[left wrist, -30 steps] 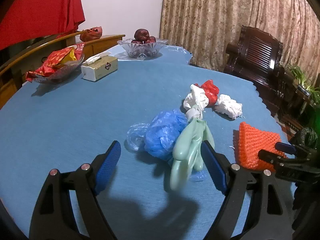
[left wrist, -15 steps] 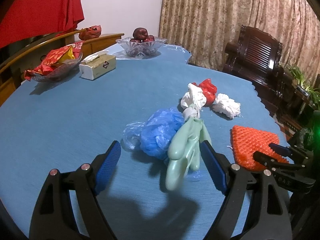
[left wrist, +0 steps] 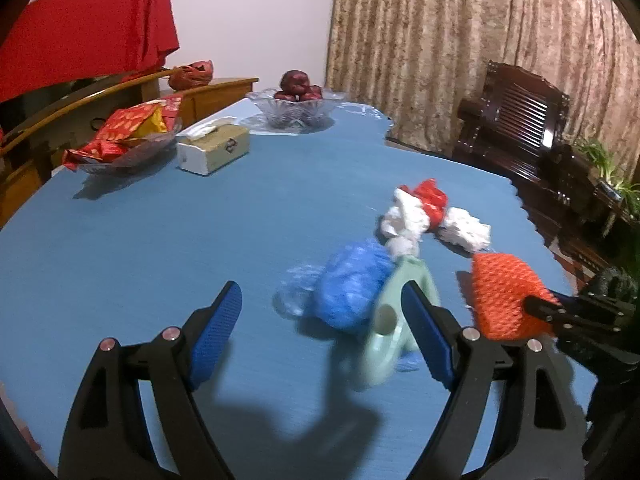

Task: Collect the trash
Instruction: 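Grasp the second orange mesh net with the right gripper and lift it, then grasp the blue plastic bag with the left gripper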

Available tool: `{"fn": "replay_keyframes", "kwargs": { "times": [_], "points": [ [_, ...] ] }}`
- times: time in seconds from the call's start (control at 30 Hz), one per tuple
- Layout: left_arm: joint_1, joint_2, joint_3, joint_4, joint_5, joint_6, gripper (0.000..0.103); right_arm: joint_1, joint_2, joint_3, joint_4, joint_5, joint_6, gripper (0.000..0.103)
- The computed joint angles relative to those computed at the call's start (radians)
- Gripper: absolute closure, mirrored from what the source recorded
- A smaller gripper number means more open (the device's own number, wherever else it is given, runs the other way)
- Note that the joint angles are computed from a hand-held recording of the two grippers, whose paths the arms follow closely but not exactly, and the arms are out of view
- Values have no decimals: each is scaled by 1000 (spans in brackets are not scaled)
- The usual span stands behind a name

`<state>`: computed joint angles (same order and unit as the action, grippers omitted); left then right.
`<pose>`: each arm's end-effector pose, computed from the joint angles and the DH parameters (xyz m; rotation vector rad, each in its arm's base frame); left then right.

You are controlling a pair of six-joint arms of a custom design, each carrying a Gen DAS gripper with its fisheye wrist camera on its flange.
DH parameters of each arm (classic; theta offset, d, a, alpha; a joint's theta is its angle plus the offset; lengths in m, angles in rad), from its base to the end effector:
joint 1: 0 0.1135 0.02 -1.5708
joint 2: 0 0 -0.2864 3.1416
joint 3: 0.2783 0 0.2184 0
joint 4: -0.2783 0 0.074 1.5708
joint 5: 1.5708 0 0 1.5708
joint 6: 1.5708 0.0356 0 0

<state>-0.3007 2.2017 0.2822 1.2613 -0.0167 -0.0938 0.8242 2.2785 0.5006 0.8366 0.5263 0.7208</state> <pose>0.2488 -0.0765 0.0599 0.2218 2.2251 -0.1968 0.2056 0.1959 0.0286 0.0839 2.3446 0.0801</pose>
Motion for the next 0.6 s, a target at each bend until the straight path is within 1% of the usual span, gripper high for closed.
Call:
{"fn": "replay_keyframes", "kwargs": {
  "times": [0.03, 0.2, 0.3, 0.4, 0.57, 0.6],
  "points": [
    [14, 0, 9, -12, 4, 5, 27, -4, -3, 4, -5, -2, -1, 79],
    [50, 25, 58, -56, 7, 17, 28, -23, 5, 9, 4, -28, 13, 79],
    [48, 62, 112, -97, 12, 33, 30, -29, 14, 13, 8, -38, 19, 79],
    [47, 92, 161, -140, 50, 36, 32, -30, 14, 17, -1, -39, 13, 79],
    [28, 128, 242, -237, 105, 39, 33, -41, 15, 6, 8, -52, 9, 79],
    [22, 139, 254, -248, 111, 39, 34, -41, 15, 4, 10, -52, 9, 79]
  ]
}}
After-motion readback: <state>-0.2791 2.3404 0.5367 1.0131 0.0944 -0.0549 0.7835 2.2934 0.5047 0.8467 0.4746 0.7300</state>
